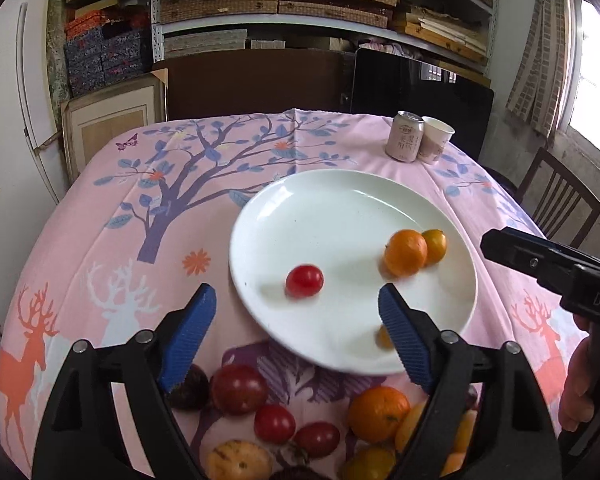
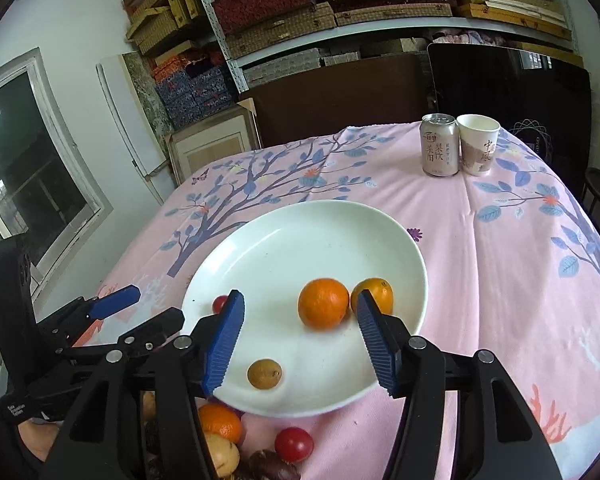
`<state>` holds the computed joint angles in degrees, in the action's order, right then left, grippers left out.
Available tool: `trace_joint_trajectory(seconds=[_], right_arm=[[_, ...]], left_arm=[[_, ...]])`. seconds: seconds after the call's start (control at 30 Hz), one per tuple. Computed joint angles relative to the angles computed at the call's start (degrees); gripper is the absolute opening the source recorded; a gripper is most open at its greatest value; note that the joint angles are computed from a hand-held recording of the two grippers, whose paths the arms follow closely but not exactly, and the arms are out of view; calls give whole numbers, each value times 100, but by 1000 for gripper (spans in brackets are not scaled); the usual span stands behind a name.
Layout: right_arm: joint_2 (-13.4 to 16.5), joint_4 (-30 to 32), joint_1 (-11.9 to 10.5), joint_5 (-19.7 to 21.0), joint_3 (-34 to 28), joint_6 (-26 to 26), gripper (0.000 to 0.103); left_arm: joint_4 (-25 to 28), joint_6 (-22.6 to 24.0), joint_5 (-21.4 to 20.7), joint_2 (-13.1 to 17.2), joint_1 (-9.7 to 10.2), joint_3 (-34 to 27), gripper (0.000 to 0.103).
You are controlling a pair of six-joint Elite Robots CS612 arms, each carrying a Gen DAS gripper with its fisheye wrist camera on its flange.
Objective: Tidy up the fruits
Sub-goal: 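Carry tomato and tangerine over the plate and open both grippers, then lower the left gripper onto an orange and close it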
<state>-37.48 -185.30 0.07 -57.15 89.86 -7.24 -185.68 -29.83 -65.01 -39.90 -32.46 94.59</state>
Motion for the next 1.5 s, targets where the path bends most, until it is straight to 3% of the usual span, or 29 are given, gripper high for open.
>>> trace_joint_trajectory(seconds=[0.3, 0.47, 0.53, 0.67, 0.77, 0.9, 0.97, 1.07, 1.23, 1.27, 1.3, 1.4, 1.5], right_arm=[[-197, -797, -400, 171, 1116, -96, 67], [-133, -783, -512, 40, 1305, -72, 67], [-125, -849, -569, 162, 1334, 17, 67], [-124, -886, -563, 88, 1356, 12, 67], [-115, -954, -576, 149, 1371, 0, 67], [-107, -928, -589, 184, 1359, 25, 67], [-114, -884, -574, 150, 1355, -30, 67], [-160, -486, -493, 22, 1317, -388, 67], [-220, -19, -309, -337, 1274, -1030, 67], [-221, 59, -297, -366, 1255, -1067, 67], [-222, 139, -298, -376, 1236, -1083, 66], [-226, 371, -308, -282, 1196, -1192, 56], [-241, 374, -282, -340, 1215, -1315, 54]], left_arm=[[-969, 670, 26, -360, -664, 1357, 81], [-1055, 904, -29, -372, -1006, 1723, 81], [-1102, 874, 53, -334, -1113, 1770, 81], [-1046, 609, 83, -241, -1132, 1685, 78], [-842, 423, -129, -171, -1077, 1556, 57], [-940, 301, -214, -70, -1064, 1467, 48], [-1018, 373, -444, -36, -1036, 1439, 32], [-983, 405, -365, -19, -1056, 1410, 32], [-1012, 171, -440, 19, -993, 1369, 47], [-1056, 166, -452, 25, -989, 1373, 47], [-1153, 178, -511, 37, -979, 1380, 35], [-1326, 201, -470, 21, -991, 1436, 34], [-1555, 118, -373, -27, -988, 1545, 34]])
